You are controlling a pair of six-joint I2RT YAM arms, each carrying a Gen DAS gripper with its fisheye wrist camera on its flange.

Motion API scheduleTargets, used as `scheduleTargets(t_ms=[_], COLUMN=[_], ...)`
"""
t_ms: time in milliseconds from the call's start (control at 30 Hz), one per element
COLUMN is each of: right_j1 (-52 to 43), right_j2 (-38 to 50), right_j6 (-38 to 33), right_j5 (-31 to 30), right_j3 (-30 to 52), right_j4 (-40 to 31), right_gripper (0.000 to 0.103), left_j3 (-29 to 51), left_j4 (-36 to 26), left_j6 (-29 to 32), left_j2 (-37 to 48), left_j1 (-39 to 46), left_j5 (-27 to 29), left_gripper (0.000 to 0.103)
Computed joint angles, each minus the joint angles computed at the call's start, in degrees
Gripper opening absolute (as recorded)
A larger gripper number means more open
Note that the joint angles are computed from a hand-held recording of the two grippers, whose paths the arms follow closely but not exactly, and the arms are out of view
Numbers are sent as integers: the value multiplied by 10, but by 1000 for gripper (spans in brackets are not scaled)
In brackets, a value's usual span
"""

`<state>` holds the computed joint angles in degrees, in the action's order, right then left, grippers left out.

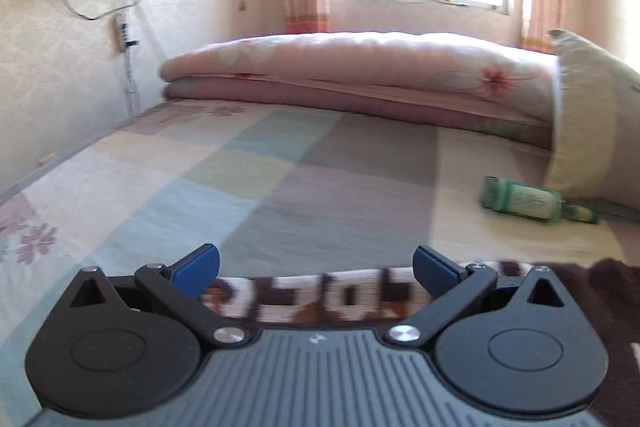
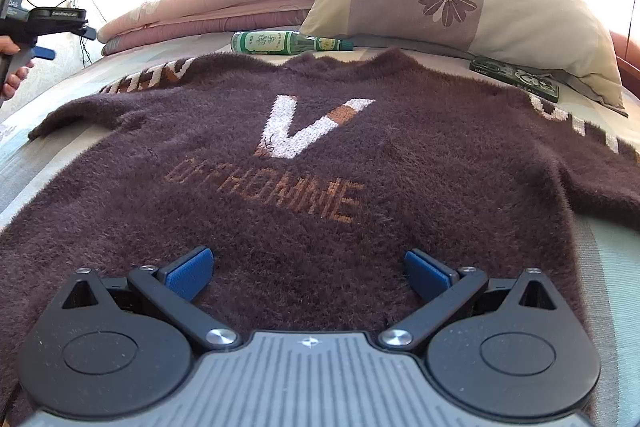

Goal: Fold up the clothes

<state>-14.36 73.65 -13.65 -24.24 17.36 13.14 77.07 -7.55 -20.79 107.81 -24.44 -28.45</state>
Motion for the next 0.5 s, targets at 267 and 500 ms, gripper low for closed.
scheduleTargets(t_ms=[267,500], right_j1=[-33,-71], right_j2=[-15,-22], right_j6=[-2,22], right_j5=[-36,-70], right_j3=[21,36], right_j4=[-55,-86], right_gripper=[103,103], left_j3=[40,-72], left_j4=[13,28], left_j6=[-48,-100], left_j2=[116,43], left_j1=[-39,11], left_j5=[136,158], left_gripper=[102,102])
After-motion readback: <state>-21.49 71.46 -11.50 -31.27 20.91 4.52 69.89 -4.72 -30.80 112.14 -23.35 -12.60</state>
